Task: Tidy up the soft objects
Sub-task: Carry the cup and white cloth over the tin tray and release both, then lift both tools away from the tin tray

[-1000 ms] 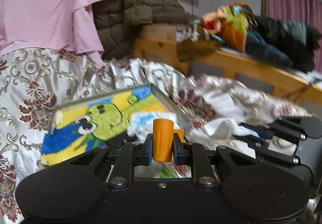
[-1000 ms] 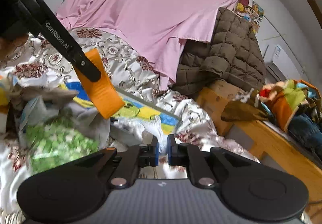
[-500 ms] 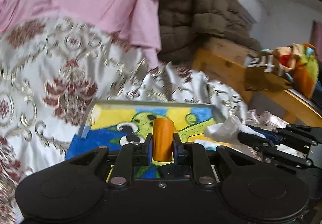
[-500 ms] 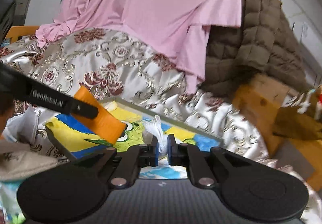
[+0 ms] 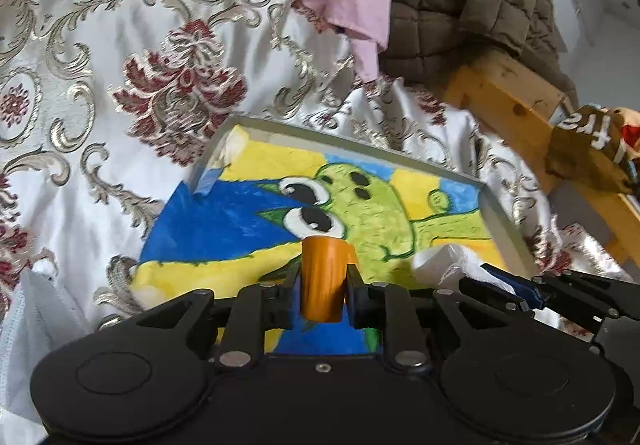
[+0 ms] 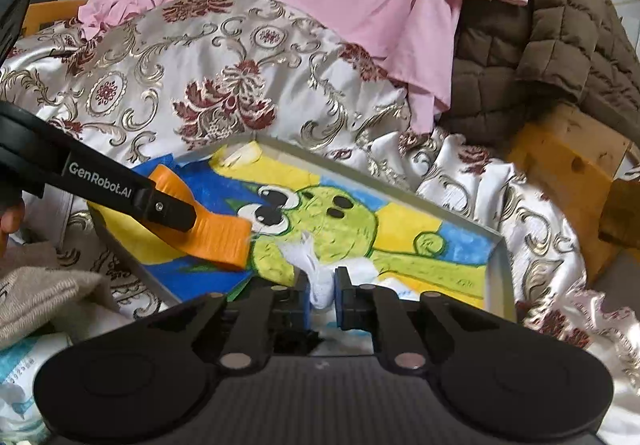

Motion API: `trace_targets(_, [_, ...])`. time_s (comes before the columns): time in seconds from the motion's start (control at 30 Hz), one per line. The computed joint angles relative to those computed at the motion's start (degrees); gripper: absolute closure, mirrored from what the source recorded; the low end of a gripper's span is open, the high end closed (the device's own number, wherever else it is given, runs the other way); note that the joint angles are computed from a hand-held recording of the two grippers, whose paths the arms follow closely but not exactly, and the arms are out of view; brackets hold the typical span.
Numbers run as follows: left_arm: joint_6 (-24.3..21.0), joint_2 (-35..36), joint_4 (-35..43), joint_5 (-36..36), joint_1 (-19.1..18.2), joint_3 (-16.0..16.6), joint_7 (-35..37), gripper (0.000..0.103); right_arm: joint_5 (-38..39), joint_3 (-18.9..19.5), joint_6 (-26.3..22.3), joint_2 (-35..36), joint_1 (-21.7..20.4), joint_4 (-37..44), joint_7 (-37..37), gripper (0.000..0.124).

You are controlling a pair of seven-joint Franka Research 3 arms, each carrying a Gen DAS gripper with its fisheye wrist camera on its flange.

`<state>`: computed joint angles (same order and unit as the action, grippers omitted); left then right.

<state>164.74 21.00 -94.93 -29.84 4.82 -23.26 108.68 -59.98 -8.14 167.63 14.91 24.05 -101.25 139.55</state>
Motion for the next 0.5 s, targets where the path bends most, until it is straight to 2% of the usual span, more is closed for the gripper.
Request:
trace_targets(0.2, [-2.2, -1.0, -0.5, 8.2, -3.5, 4.8, -7.3, 0.069, 2.2, 0.7, 0.0, -1.4, -0.3, -1.6, -0.6, 0.09])
trace_targets(0.33, [-2.6, -2.8, -2.2, 12.0, -4.2, 5.9, -9.0, 0.058, 2.6, 1.2, -0.1, -3.4, -0.7, -3.3, 0.5, 0.075])
trace_targets(0.5, [-0.5, -7.0, -6.7, 12.5, -3.9, 6.1, -9.4, 0.042, 1.5, 2.8, 0.6, -7.6, -2.1, -6.7, 4.4, 0.065])
